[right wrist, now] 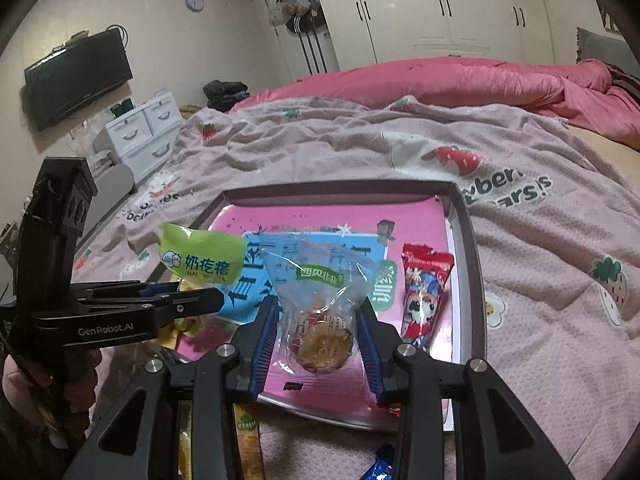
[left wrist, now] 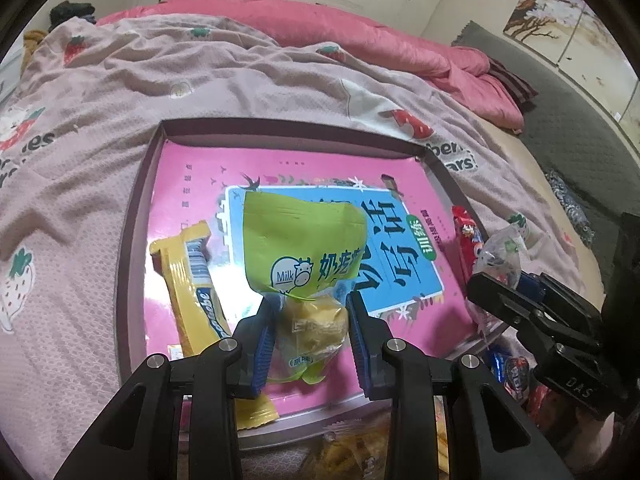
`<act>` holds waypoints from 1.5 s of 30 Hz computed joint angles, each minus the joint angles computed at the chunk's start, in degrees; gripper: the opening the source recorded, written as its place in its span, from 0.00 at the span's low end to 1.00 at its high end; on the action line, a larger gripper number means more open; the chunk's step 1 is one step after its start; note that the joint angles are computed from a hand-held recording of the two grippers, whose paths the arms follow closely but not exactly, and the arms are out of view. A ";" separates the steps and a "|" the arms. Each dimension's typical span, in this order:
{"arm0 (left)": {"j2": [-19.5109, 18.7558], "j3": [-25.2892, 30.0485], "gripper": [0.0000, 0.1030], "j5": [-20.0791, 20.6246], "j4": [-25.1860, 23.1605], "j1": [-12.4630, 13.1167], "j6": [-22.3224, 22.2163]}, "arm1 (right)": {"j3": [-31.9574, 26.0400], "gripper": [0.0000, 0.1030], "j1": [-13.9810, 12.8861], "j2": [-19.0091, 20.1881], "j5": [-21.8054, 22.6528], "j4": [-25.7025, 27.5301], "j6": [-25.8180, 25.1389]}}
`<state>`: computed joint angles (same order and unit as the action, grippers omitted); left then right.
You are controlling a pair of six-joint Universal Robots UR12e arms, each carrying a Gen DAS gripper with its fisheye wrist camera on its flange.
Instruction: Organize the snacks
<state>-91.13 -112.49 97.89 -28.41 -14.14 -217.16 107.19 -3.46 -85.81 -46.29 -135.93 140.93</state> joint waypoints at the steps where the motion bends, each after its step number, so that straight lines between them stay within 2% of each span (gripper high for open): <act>1: -0.10 0.08 0.34 -0.11 -0.17 -0.02 0.21 | -0.01 0.38 0.07 0.05 -0.43 0.00 0.18; 10: -0.39 0.11 0.34 -0.45 -0.27 -0.28 1.31 | -0.35 0.38 0.79 0.42 -4.58 0.70 0.42; 19: -0.67 -0.01 0.34 -1.25 0.11 -0.11 1.76 | -0.63 0.38 1.14 0.67 -6.20 2.62 -0.38; 32: -0.94 -0.04 0.34 -2.46 0.47 -0.01 2.31 | -0.98 0.38 1.37 1.02 -7.35 4.54 -0.67; 45: -1.03 -0.08 0.34 -2.74 0.40 0.02 2.54 | -0.92 0.38 1.22 1.28 -6.64 4.11 -0.44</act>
